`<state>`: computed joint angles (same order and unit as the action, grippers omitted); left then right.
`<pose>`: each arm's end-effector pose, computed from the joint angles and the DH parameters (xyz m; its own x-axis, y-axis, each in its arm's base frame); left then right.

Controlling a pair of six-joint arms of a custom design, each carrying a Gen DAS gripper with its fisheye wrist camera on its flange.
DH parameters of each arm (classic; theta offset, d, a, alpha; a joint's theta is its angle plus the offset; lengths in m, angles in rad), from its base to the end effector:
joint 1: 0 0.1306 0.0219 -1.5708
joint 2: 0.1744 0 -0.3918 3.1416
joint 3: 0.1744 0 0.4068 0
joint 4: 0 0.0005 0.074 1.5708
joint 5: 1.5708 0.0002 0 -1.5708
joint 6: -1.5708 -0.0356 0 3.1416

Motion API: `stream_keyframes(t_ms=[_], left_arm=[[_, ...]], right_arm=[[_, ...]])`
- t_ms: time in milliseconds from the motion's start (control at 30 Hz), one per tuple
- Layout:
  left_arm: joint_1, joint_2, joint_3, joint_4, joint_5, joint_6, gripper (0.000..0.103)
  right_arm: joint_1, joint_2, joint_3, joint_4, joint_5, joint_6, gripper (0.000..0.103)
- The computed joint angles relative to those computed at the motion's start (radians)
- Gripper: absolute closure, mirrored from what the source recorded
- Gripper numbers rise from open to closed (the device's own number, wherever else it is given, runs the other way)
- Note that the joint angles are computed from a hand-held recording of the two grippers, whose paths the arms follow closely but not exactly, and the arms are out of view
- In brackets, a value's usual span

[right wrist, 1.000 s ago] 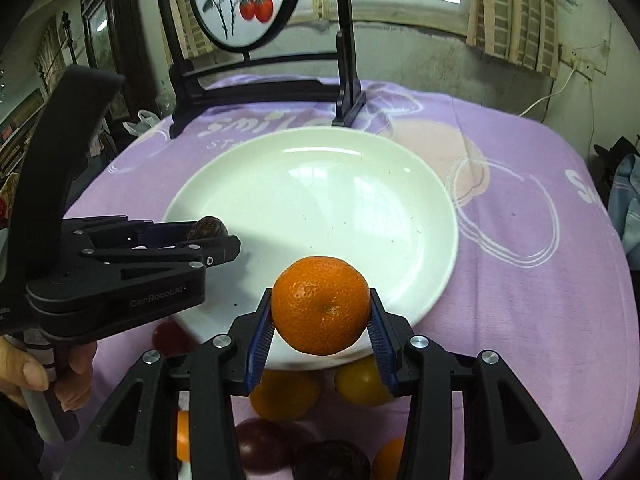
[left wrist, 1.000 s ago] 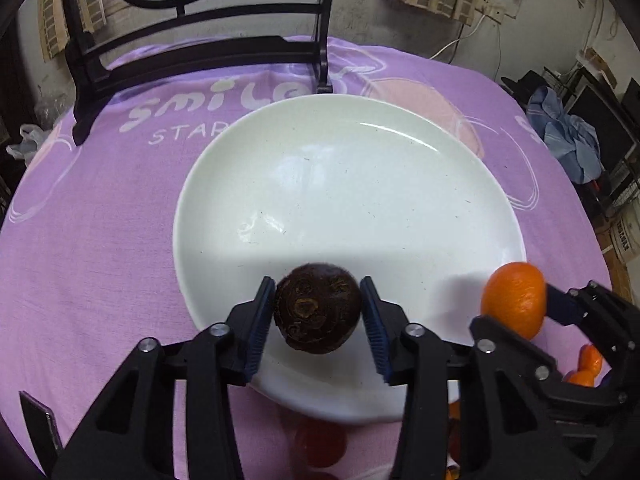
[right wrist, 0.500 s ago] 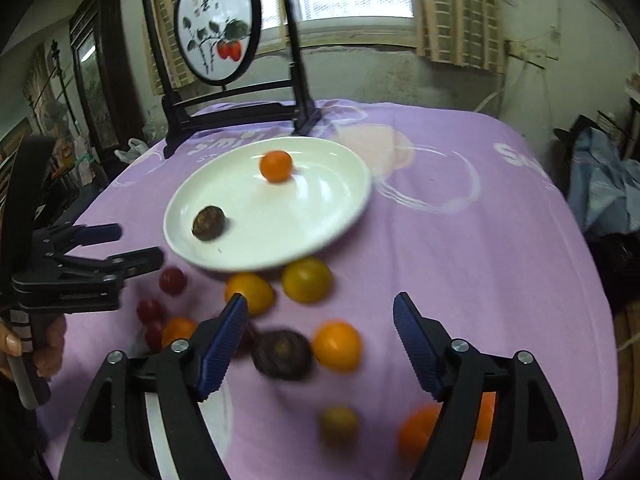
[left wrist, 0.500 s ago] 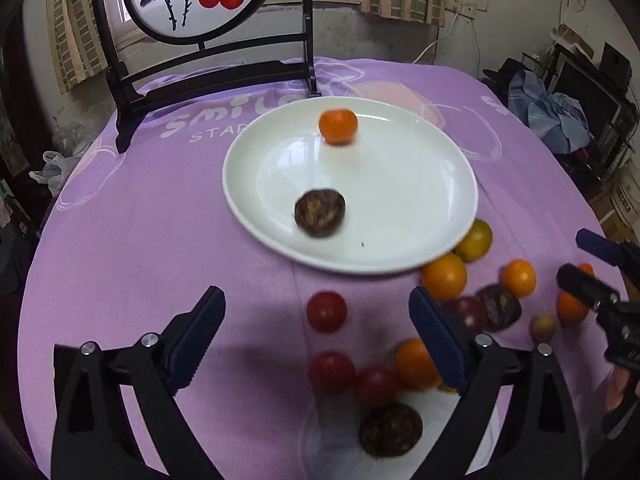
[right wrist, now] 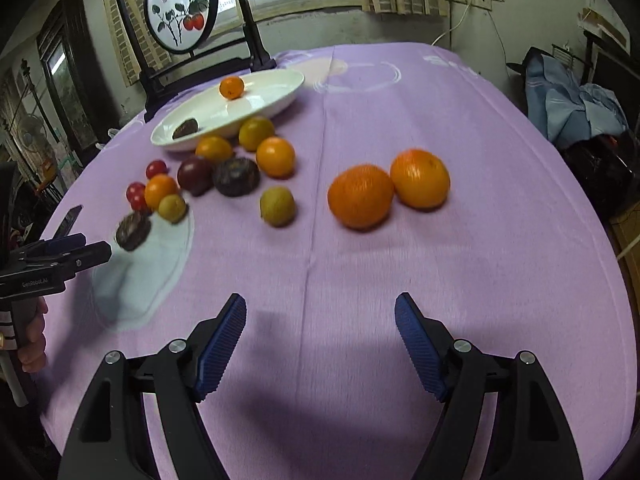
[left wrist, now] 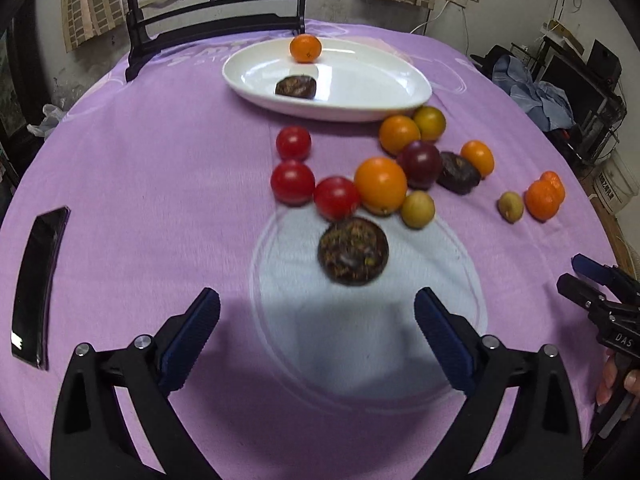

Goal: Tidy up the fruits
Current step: 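Grasp the second mangosteen with the left gripper while the right gripper grasps a yellow plum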

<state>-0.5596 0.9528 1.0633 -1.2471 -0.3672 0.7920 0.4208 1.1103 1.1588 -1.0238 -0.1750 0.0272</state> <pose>0.2633 -0.1504 0.4320 -0.8016 -0.2818 -0.5273 -0.2891 0.9547 -0.0707 0.3433 0.1599 0.4358 -0.7420 -0.3614 -0.5646 -0.5117 0.8494 0.1288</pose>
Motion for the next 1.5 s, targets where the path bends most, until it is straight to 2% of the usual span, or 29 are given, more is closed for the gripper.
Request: stream_keyframes(t_ms=[167,433,633,733,767,800,867,900,1067,1233,1267,1333,1400,1500], left_arm=[[-0.012,-0.001,0.001,0.000,-0.013,-0.006,0.007],[0.012,-0.012,-0.008,0.029,-0.008,-0.024,0.007],[0.034,-0.018,-0.026,0.055,0.014,-0.037,0.007],[0.040,-0.022,-0.032,0.065,0.018,-0.040,0.007],[0.041,-0.023,-0.034,0.067,0.020,-0.040,0.007],[0.042,-0.024,-0.035,0.069,0.023,-0.039,0.007],[0.043,-0.022,-0.034,0.068,0.022,-0.038,0.007],[0.042,-0.022,-0.033,0.067,0.019,-0.037,0.007],[0.025,-0.013,-0.019,0.059,0.006,-0.034,0.008],[0.020,0.019,0.010,0.041,0.011,-0.038,0.008],[0.022,0.023,0.013,0.042,0.014,-0.037,0.010],[0.029,0.042,0.023,0.042,0.021,-0.031,0.028],[0.039,0.064,0.031,0.042,0.048,-0.031,0.033],[0.037,0.104,0.046,0.034,0.047,-0.030,0.033]], right_arm=[[0.035,0.022,0.026,-0.020,-0.018,0.025,0.025],[0.114,0.151,0.120,-0.030,0.065,0.047,0.027],[0.125,0.226,0.189,-0.012,0.097,0.030,0.041],[0.136,0.245,0.203,0.002,0.139,0.030,0.060],[0.138,0.248,0.206,0.004,0.151,0.027,0.071],[0.135,0.248,0.209,-0.002,0.147,0.015,0.076],[0.116,0.230,0.203,-0.020,0.032,-0.020,0.076],[0.120,0.218,0.194,-0.015,0.016,-0.015,0.076],[0.144,0.146,0.130,-0.011,-0.037,-0.003,0.076],[0.160,0.096,0.079,0.010,-0.056,0.012,0.076],[0.159,0.090,0.075,0.012,-0.061,0.011,0.076],[0.156,0.076,0.071,0.016,-0.068,0.015,0.076],[0.154,0.059,0.063,0.019,-0.076,0.019,0.076],[0.146,0.033,0.048,0.024,-0.080,0.032,0.076]])
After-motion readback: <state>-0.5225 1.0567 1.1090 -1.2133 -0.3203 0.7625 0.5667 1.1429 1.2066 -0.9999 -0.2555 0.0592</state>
